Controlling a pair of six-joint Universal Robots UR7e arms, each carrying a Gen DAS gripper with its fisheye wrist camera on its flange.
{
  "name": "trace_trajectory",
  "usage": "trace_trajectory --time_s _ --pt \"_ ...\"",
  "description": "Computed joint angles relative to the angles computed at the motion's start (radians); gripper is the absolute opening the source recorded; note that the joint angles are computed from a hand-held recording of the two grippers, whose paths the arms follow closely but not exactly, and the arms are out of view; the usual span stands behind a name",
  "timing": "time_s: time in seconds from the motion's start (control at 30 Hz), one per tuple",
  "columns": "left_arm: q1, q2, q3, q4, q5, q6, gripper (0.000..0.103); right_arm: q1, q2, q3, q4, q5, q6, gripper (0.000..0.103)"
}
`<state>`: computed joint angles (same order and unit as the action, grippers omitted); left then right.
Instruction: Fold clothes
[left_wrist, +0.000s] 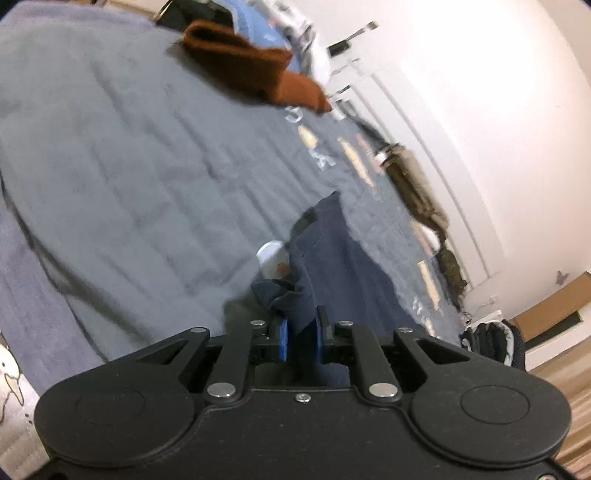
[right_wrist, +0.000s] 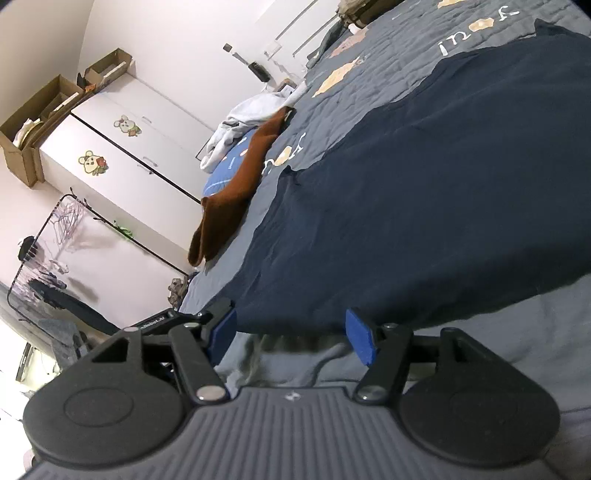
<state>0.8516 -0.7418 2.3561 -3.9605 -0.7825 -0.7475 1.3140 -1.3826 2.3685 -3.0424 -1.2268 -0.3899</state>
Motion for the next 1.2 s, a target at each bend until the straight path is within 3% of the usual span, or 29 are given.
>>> trace_trajectory --time_s 0.1,0.2,0.27,0.3,0.33,0.4,0.5,0.73,0.77,0.83,0.9,1.2 --pt "0.030 -0.002 -0.015 0.073 -0.034 -0.030 0.043 0.002 0.003 -0.003 0.008 -0.002 0.004 0.065" --pt "0.037 0.019 -0.033 0.053 -0.044 0.015 0.043 0.007 0.005 -0.002 0.014 -0.004 -0.006 0.065" --pt "0.028 0.031 -0.038 0.027 -0.028 0.052 0.038 0.012 0.008 -0.002 0.015 -0.007 -0.014 0.065" --pt "0.016 0.037 -0.036 0.007 -0.005 0.067 0.019 0.013 0.007 -0.002 0.017 -0.007 -0.016 0.065" --pt "0.003 0.044 -0.035 -0.015 0.017 0.084 0.012 0.013 0.006 -0.001 0.019 -0.007 -0.016 0.065" --pt "-0.016 0.046 -0.030 -0.056 0.038 0.094 0.007 0.012 0.005 -0.001 0.018 -0.007 -0.012 0.066" --pt "-0.035 0.025 -0.013 -0.071 0.050 0.073 0.006 0.007 -0.001 0.001 0.018 -0.002 -0.007 0.066" --pt "0.002 -0.013 -0.021 0.089 0.015 -0.011 0.009 0.015 0.008 -0.003 0.004 -0.023 -0.003 0.066" --pt "0.003 -0.014 -0.021 0.088 0.013 -0.004 0.012 0.016 0.008 -0.003 0.004 -0.026 -0.005 0.066" --pt "0.002 -0.012 -0.023 0.075 -0.001 0.017 0.038 0.022 0.009 -0.002 -0.002 -0.034 -0.014 0.067" --pt "-0.002 -0.001 -0.026 0.045 -0.014 0.032 0.051 0.027 0.011 0.001 -0.013 -0.043 -0.030 0.067" --pt "0.007 -0.012 -0.023 0.138 -0.023 -0.045 0.057 0.033 0.005 0.004 -0.012 -0.050 -0.048 0.067"
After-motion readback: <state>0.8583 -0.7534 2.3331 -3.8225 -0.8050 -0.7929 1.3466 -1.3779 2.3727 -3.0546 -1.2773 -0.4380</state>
